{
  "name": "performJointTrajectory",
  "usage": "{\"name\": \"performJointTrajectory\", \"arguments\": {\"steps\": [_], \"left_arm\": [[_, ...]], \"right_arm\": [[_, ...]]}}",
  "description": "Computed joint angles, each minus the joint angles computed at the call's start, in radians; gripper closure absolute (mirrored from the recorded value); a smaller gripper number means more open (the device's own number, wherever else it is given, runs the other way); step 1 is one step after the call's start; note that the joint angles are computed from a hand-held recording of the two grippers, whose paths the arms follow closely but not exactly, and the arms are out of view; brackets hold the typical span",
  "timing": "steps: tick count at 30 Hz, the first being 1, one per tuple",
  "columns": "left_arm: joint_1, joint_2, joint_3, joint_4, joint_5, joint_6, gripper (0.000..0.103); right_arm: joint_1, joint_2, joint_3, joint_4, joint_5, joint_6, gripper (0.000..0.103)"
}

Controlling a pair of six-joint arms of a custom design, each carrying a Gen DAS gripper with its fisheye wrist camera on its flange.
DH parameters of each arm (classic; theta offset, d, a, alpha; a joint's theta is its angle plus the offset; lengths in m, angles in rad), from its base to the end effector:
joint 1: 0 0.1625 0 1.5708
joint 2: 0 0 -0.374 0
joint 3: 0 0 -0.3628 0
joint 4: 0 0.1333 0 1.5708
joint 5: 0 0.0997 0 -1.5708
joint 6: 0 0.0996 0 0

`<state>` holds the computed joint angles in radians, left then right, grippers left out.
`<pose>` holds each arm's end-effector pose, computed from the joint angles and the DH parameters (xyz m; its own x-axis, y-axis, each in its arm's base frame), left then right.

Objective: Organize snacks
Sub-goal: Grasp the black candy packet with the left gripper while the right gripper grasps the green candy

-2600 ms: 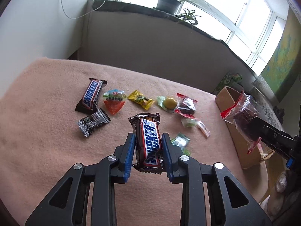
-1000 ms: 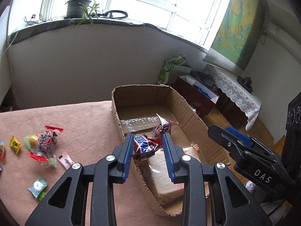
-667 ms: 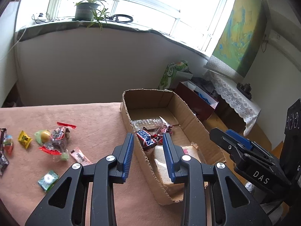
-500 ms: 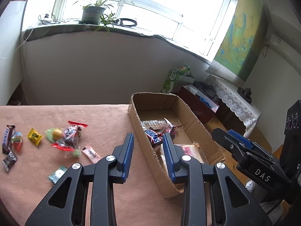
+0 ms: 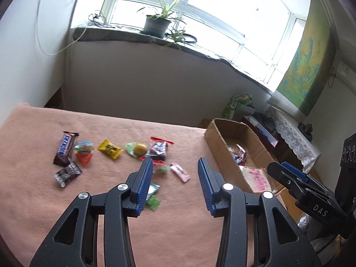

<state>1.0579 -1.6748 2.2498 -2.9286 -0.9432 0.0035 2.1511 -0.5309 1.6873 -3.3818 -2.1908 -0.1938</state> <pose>-0.0258 -0.4367 0.3503 -0.9073 0.0385 -0.4188 0.3511 0.6176 -0.7038 0.3904 -0.4579 0.0162 -0.7745 -0.2753 0.5696 -0.5952 0.6220 -0.5087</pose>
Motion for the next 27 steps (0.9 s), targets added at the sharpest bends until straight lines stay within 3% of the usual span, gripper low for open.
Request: {"name": "performJointTrajectory", "arguments": {"steps": [12, 16, 22, 27], "left_arm": [[0.165, -0.113, -0.020, 0.056, 0.039, 0.090, 0.062], [0.221, -0.108, -0.044, 0.074, 0.023, 0.117, 0.051], [0.296, -0.064, -0.093, 0.093, -0.015, 0.144, 0.051], [0.349, -0.012, -0.143, 0.121, -0.076, 0.162, 0.051]], "right_arm": [[0.014, 0.210, -0.233, 0.299, 0.079, 0.036, 0.031], [-0.009, 0.263, -0.300, 0.401, 0.121, 0.087, 0.031], [-0.047, 0.310, -0.373, 0.503, 0.193, 0.140, 0.031], [-0.055, 0.339, -0.426, 0.532, 0.201, 0.131, 0.031]]}}
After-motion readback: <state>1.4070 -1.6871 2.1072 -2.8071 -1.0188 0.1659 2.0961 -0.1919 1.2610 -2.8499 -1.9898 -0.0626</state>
